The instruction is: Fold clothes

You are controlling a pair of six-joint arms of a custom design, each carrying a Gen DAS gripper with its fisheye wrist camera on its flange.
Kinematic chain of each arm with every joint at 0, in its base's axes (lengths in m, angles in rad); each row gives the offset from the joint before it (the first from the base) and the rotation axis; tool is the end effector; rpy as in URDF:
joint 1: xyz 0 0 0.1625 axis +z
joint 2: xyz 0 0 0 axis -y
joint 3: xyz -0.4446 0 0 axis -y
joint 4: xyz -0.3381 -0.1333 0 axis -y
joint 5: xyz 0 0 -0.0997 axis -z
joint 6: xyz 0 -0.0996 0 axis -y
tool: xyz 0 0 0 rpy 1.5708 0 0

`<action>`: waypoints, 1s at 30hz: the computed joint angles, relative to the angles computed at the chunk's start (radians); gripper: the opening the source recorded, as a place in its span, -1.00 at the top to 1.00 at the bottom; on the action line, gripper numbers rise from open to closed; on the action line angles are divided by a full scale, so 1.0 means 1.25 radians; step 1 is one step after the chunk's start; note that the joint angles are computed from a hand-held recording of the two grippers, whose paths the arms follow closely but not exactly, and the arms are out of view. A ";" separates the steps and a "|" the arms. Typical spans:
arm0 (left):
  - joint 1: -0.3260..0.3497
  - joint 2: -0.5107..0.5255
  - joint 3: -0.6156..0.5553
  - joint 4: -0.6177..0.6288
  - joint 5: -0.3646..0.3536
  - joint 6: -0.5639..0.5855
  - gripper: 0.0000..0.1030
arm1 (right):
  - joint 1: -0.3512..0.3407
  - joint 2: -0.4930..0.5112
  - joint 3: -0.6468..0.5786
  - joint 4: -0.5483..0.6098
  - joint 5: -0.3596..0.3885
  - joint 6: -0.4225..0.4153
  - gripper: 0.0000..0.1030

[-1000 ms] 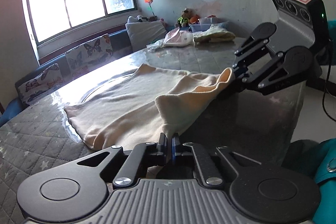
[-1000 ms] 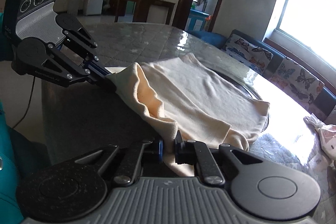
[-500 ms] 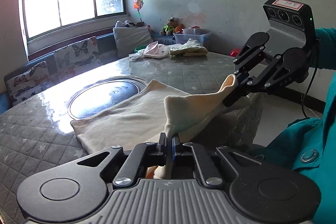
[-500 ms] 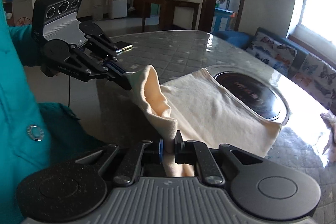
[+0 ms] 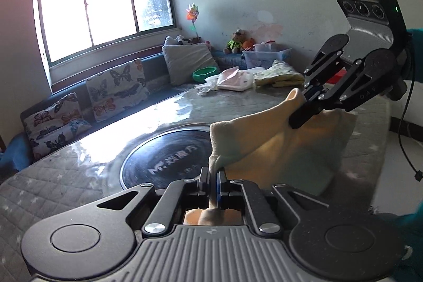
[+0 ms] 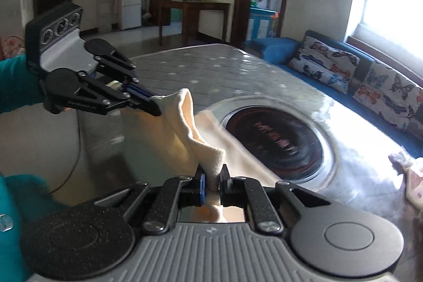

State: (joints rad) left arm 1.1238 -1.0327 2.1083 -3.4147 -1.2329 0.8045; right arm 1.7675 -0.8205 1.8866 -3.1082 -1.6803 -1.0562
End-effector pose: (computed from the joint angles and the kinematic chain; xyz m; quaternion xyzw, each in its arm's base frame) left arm -0.0772 -0.5458 0.2485 0.4842 0.7777 -0.3358 0.2191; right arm 0.2374 -0.5649 0.1488 0.5589 -0.7940 0.1898 0.1455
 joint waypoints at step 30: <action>0.027 0.142 -0.120 -0.066 0.135 -0.119 0.61 | -0.072 0.142 -0.106 -0.170 -0.158 0.158 0.45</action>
